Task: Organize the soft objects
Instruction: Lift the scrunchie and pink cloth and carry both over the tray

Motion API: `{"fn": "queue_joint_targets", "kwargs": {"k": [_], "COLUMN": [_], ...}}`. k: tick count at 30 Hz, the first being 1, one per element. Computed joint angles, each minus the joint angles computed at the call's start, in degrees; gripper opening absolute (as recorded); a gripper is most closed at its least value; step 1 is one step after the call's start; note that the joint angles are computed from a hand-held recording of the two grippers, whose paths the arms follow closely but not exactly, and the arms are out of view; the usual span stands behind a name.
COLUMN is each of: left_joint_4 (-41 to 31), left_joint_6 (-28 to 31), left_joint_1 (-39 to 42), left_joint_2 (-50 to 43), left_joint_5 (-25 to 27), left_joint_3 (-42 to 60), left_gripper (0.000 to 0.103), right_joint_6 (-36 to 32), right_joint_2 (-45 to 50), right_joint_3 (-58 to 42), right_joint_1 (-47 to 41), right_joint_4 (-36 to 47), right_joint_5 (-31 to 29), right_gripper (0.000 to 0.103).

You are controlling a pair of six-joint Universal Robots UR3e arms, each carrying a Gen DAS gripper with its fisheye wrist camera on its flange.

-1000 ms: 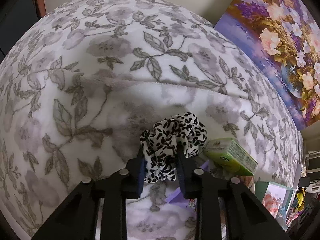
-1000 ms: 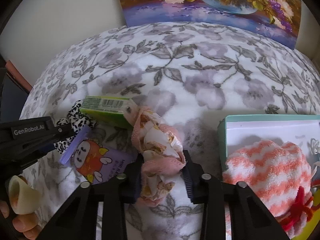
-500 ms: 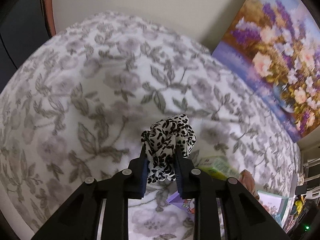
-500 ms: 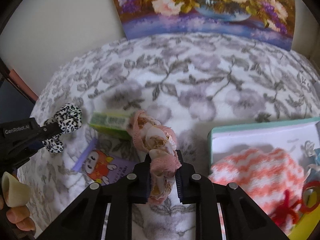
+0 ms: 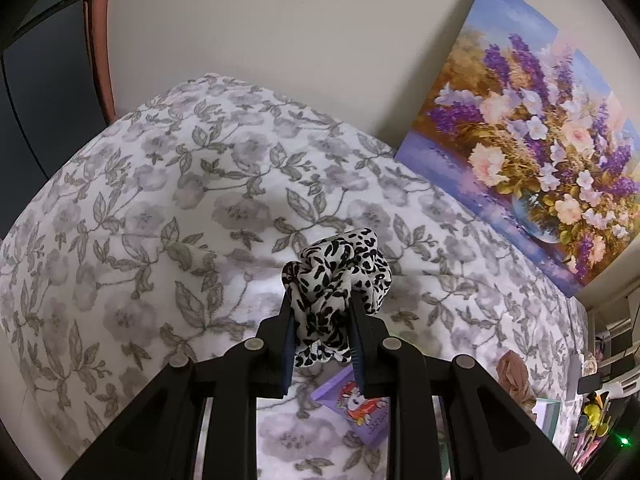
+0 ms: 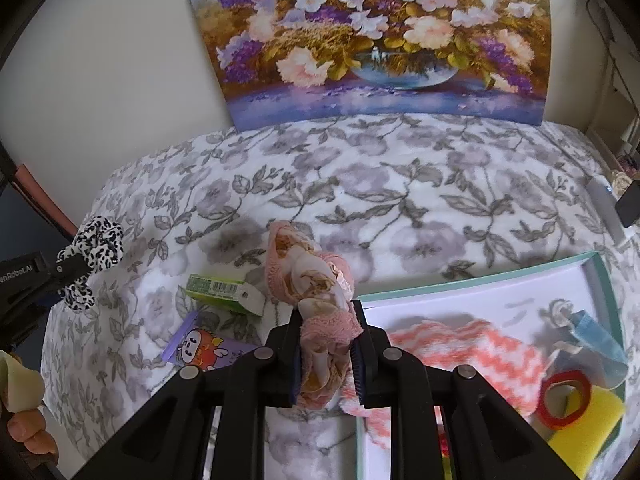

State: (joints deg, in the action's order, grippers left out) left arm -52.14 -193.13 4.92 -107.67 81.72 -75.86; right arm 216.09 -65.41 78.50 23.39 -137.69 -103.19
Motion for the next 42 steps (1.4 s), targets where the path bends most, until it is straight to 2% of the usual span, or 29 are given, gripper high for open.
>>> {"fn": "queue_joint_targets", "kwargs": {"k": [18,26,34,42], "left_joint_4": [-2.3,-5.6,-8.0,-13.8], "left_joint_6": [-1.5,-1.2,0.5,0.7], "left_joint_1": [-8.4,-14.7,-23.9,-31.0], "left_joint_2": [1.2,0.0,-3.5,-11.9], "left_joint_5": [1.0,3.6,7.9,7.8], "left_joint_3": [3.9,8.8,15.5,25.0], "left_gripper": [0.024,0.024,0.025,0.025], "right_joint_6": [0.5,1.1,0.8,-0.1], "right_joint_2": [-16.9,-25.0,-31.3,-34.5], "right_joint_3": [15.9,21.9,26.5,33.1], "right_joint_1": [-6.3,-9.3,-12.4,-18.2], "right_joint_4": [1.8,5.1,7.9,7.8], "right_joint_5": [-0.6,-0.2,0.5,4.1], "right_gripper": [0.021,0.021,0.021,0.023]}}
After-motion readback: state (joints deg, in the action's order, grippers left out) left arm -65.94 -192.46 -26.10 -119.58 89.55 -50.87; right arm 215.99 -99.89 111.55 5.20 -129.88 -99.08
